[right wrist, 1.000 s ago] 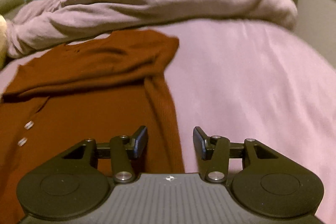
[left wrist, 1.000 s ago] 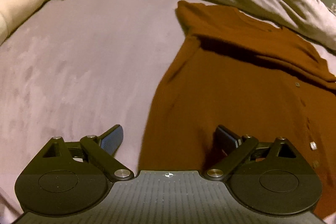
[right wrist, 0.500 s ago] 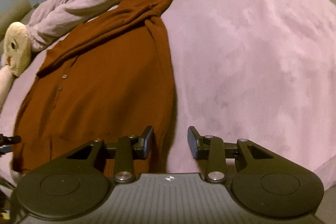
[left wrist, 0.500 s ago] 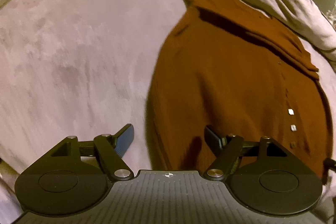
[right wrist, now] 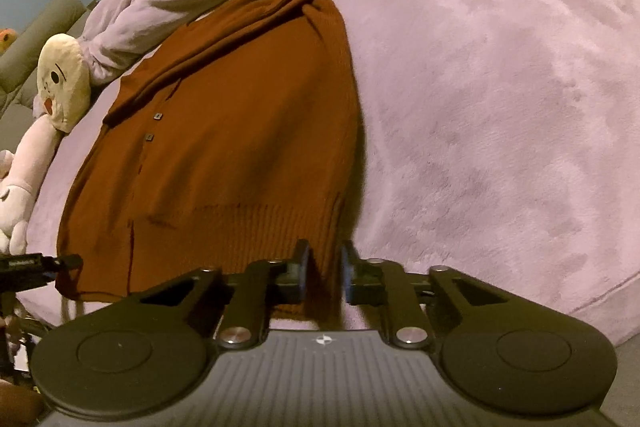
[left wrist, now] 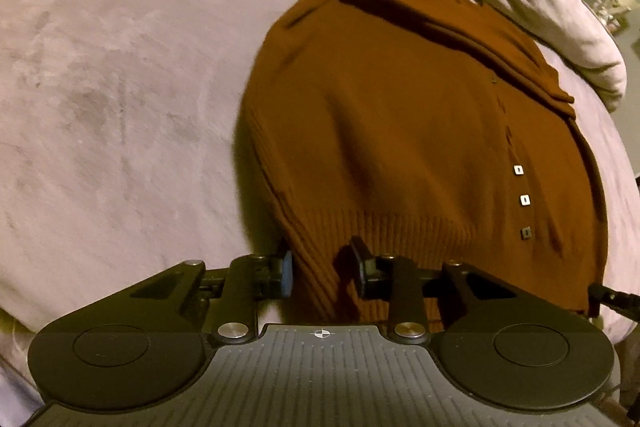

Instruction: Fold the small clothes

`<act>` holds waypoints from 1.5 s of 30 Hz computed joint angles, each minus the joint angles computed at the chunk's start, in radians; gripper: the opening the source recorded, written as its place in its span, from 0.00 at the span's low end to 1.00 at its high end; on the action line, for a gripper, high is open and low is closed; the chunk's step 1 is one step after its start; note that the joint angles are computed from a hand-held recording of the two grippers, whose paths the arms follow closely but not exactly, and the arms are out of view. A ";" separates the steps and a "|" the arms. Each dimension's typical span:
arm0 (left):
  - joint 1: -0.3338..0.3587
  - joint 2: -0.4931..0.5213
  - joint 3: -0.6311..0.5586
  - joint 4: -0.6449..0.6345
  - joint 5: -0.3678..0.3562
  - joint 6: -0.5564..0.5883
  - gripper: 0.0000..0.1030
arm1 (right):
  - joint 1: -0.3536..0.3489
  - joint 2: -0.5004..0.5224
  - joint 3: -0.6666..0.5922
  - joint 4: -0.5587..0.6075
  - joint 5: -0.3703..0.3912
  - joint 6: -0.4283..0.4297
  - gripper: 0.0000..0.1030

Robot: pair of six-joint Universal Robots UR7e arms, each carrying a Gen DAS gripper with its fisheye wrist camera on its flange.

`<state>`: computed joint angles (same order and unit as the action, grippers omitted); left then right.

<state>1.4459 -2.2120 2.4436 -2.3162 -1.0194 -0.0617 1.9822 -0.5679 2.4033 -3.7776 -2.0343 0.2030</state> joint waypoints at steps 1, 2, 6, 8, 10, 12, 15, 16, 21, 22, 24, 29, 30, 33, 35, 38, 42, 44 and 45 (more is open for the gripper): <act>0.005 0.002 -0.002 -0.002 -0.008 -0.001 0.31 | -0.004 0.000 0.002 -0.002 0.006 0.004 0.12; 0.008 0.000 -0.002 -0.003 -0.014 -0.001 0.35 | -0.009 -0.001 0.004 0.000 0.014 0.008 0.12; 0.033 0.006 -0.016 0.011 -0.080 0.023 0.52 | -0.044 -0.016 0.020 0.004 0.080 0.035 0.13; 0.031 0.015 -0.016 0.017 -0.082 0.035 0.51 | -0.063 -0.019 0.028 -0.001 0.116 0.041 0.13; 0.024 0.024 -0.018 0.022 -0.069 0.045 0.39 | -0.078 -0.017 0.034 -0.011 0.139 0.048 0.13; 0.022 0.034 -0.031 0.049 -0.064 0.042 0.15 | -0.085 -0.016 0.033 -0.010 0.150 0.046 0.13; 0.040 0.043 -0.063 0.079 -0.125 0.041 0.09 | -0.102 -0.034 0.037 0.008 0.189 0.040 0.07; 0.037 0.040 -0.071 0.082 -0.140 0.045 0.09 | -0.112 -0.044 0.040 0.015 0.213 0.041 0.06; 0.014 0.059 -0.132 0.020 -0.247 0.042 0.09 | -0.139 -0.072 0.025 -0.010 0.325 0.056 0.06; 0.008 0.075 -0.147 -0.005 -0.261 0.044 0.09 | -0.139 -0.075 0.012 -0.016 0.342 0.057 0.06; 0.000 0.116 -0.179 -0.066 -0.281 0.035 0.09 | -0.136 -0.077 -0.026 -0.020 0.359 0.050 0.05; -0.001 0.251 -0.241 -0.266 -0.242 0.028 0.09 | -0.114 -0.050 -0.180 -0.014 0.312 0.037 0.05; 0.012 0.282 -0.254 -0.302 -0.243 0.013 0.09 | -0.113 -0.040 -0.212 -0.014 0.296 0.039 0.05; 0.036 0.359 -0.273 -0.387 -0.209 -0.033 0.09 | -0.092 -0.006 -0.314 0.004 0.196 0.021 0.05; 0.046 0.398 -0.287 -0.402 -0.177 -0.040 0.09 | -0.077 0.024 -0.377 0.012 0.123 -0.017 0.05; 0.024 0.434 -0.277 -0.431 -0.052 -0.005 0.21 | -0.060 0.065 -0.447 0.030 0.026 -0.105 0.08; 0.056 0.407 -0.252 -0.492 -0.110 0.094 0.66 | -0.045 0.096 -0.471 -0.012 -0.083 -0.188 0.25; 0.077 0.390 -0.247 -0.495 -0.132 0.177 0.74 | -0.052 0.092 -0.438 -0.065 -0.061 -0.267 0.34; 0.088 0.382 -0.246 -0.488 -0.140 0.216 0.76 | -0.052 0.092 -0.431 -0.073 -0.063 -0.314 0.43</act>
